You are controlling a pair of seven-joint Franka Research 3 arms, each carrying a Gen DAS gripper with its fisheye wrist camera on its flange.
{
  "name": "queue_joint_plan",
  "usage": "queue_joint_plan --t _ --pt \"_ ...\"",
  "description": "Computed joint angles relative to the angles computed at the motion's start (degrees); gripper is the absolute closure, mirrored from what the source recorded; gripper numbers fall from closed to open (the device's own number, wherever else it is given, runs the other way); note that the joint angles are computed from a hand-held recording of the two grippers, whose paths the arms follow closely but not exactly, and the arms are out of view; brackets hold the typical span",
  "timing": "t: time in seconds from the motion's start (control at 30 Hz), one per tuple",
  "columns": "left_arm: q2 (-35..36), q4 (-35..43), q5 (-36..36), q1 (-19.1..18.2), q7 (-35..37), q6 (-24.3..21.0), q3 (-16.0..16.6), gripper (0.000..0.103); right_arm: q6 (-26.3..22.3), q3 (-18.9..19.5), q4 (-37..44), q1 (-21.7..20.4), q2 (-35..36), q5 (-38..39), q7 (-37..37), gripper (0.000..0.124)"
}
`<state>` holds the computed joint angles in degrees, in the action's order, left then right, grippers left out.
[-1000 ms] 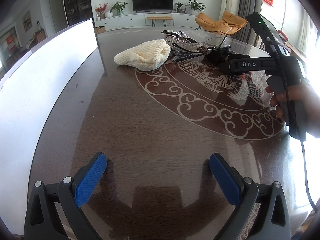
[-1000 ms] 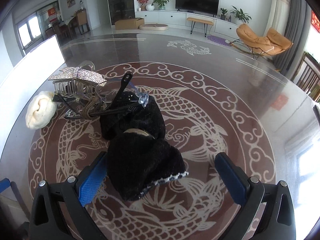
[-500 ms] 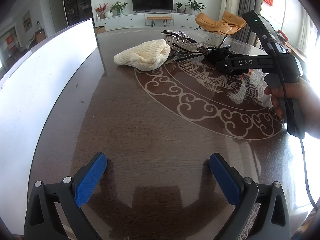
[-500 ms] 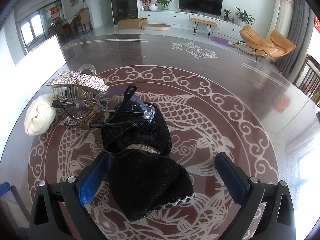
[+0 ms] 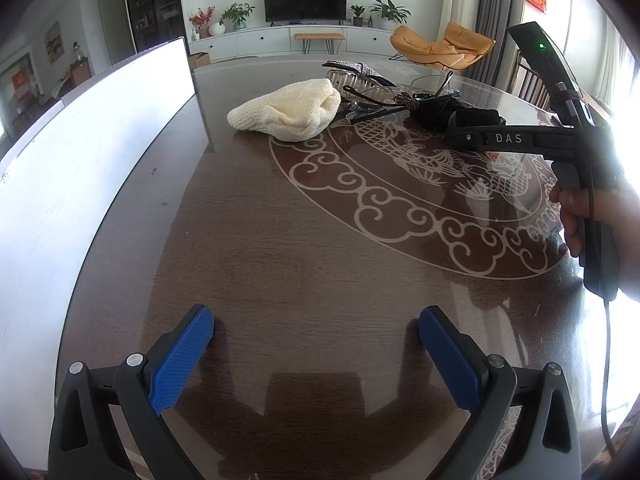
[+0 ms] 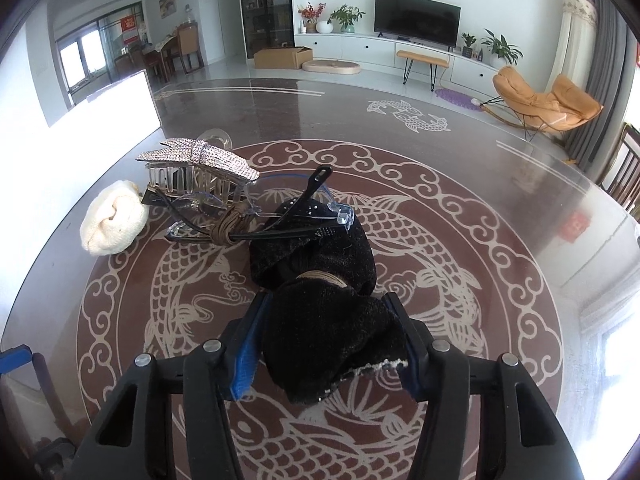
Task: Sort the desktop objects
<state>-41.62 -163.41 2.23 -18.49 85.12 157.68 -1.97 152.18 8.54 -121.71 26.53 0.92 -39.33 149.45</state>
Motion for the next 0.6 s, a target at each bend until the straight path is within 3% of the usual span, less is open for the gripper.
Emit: queue_joint_plan --t 0.13,0.37,0.5,0.6 --pt "-0.1 0.0 -0.1 -0.1 0.1 0.0 0.1 0.000 0.1 1.3 -5.1 0.0 -4.5 -0.1 1.2 0.067" --pt "-0.1 0.0 -0.5 -0.4 0.5 -0.1 0.3 0.000 -0.8 7.3 -14.7 -1.0 -14.2 2.0 3.4 0.066" --pt "-0.1 0.0 -0.6 -0.3 0.6 -0.1 0.2 0.000 -1.4 9.9 -15.9 -1.9 -15.3 5.2 3.3 0.033" --pt "-0.1 0.1 -0.6 -0.3 0.5 -0.2 0.2 0.000 -3.4 10.7 -15.5 -2.4 -15.2 5.5 3.5 0.027"
